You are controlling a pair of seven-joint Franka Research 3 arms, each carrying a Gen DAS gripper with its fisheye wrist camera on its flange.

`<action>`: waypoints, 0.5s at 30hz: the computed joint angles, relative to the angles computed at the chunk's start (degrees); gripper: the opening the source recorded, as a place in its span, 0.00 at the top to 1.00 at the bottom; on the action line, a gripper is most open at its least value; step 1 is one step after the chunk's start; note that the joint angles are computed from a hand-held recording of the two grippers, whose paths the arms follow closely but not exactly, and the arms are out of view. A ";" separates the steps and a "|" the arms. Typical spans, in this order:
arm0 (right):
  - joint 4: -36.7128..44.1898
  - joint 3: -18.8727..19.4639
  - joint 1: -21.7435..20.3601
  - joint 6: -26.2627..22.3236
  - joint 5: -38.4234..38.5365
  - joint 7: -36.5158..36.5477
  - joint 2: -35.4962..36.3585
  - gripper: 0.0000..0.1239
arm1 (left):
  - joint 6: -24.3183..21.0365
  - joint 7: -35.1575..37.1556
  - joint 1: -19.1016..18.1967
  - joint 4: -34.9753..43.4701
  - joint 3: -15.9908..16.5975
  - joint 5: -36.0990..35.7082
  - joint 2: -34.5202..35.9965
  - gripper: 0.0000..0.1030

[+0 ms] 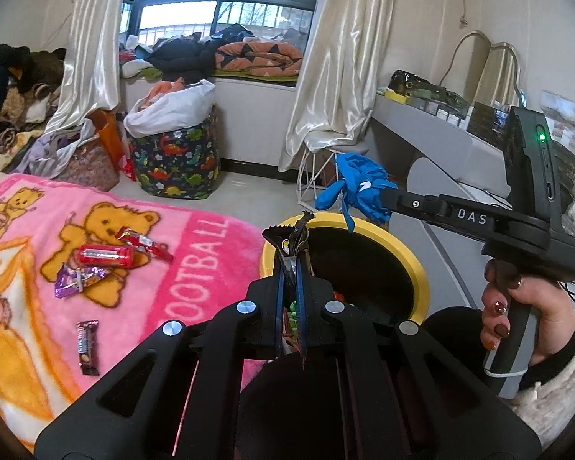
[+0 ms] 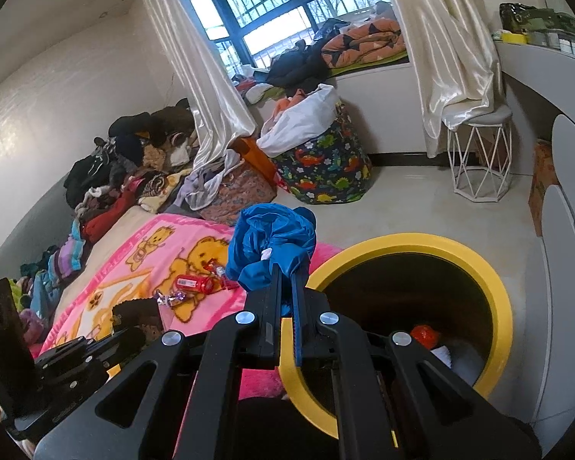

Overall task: Collect trash
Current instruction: 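Carry the green packet and blue cloth over the bin with both tools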

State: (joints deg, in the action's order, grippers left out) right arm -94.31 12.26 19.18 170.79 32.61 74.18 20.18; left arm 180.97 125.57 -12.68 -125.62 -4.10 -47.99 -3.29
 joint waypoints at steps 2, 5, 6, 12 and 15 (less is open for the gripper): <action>-0.24 -0.72 0.29 0.19 -0.57 0.67 -0.10 0.96 | -0.22 0.07 -0.05 0.47 -0.23 -0.01 0.28 0.98; -0.61 -1.72 0.70 0.62 -1.65 2.22 -0.19 0.96 | -0.50 0.66 0.08 1.28 -0.85 -0.29 0.82 0.98; -0.89 -1.96 0.72 0.87 -1.96 2.62 -0.28 0.96 | -0.64 1.35 0.21 1.60 -1.00 -0.82 1.03 0.98; -2.14 -3.67 0.87 1.71 -4.35 6.10 -0.65 0.96 | -1.21 0.31 1.93 3.18 -3.55 1.27 2.76 0.98; -2.79 -4.33 0.87 2.25 -5.26 8.02 -0.88 0.96 | -1.46 0.20 2.85 3.65 -4.88 1.82 3.38 0.98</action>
